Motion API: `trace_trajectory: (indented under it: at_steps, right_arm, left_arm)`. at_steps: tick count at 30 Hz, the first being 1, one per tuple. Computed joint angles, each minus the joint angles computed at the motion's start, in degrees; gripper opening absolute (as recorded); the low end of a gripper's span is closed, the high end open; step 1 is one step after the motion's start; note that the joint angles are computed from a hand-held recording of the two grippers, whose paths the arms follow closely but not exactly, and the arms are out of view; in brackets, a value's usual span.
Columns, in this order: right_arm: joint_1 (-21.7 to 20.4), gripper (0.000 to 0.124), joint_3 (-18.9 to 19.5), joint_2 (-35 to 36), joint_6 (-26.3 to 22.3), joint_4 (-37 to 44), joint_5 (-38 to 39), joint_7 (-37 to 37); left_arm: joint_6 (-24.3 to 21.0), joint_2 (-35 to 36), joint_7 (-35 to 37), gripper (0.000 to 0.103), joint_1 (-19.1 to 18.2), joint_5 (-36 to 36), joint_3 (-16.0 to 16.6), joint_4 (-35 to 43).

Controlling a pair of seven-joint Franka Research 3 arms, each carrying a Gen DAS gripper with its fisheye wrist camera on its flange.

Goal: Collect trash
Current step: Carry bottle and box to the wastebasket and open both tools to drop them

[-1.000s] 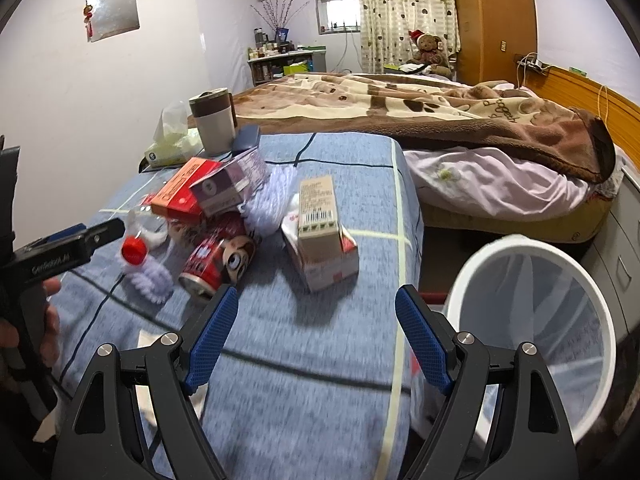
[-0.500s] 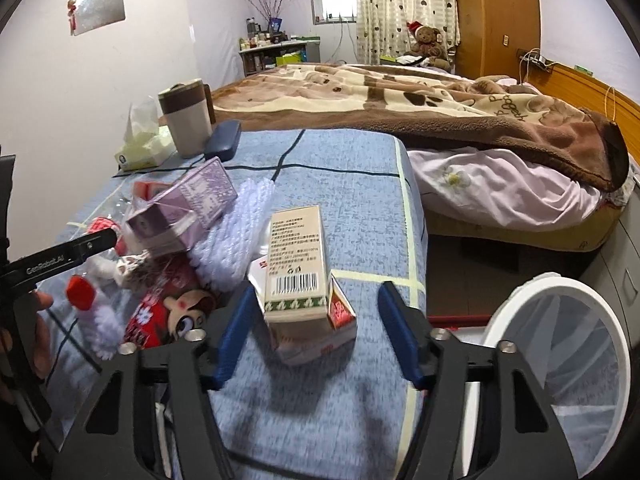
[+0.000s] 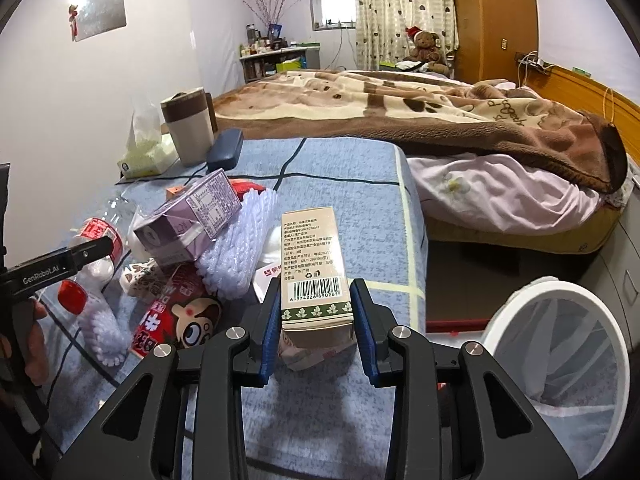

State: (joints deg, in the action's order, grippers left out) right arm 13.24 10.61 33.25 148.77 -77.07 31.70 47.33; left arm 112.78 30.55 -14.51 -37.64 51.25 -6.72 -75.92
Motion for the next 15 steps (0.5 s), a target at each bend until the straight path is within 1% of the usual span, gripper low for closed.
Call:
trace_trajectory:
  at_steps: [5,8,15]
  right_arm:
    - [-1.71,0.034,1.13,-3.25,0.22,-4.09,3.35,-2.48]
    - [-1.85,0.034,0.97,-4.19,0.37,-4.99,4.64,-3.07]
    - [-3.18,0.034,1.06,-7.97,1.46,-9.28,9.18,-6.11]
  left_arm:
    - [-2.01,-1.36,-0.13,0.069,-1.35,1.41,-0.27,-0.16]
    - [-3.55,-1.61,0.28,0.069,-2.35,2.60,-0.52,0.59]
    - [-4.78,-1.85,1.29,0.069,-4.48,5.34,-1.08,2.72]
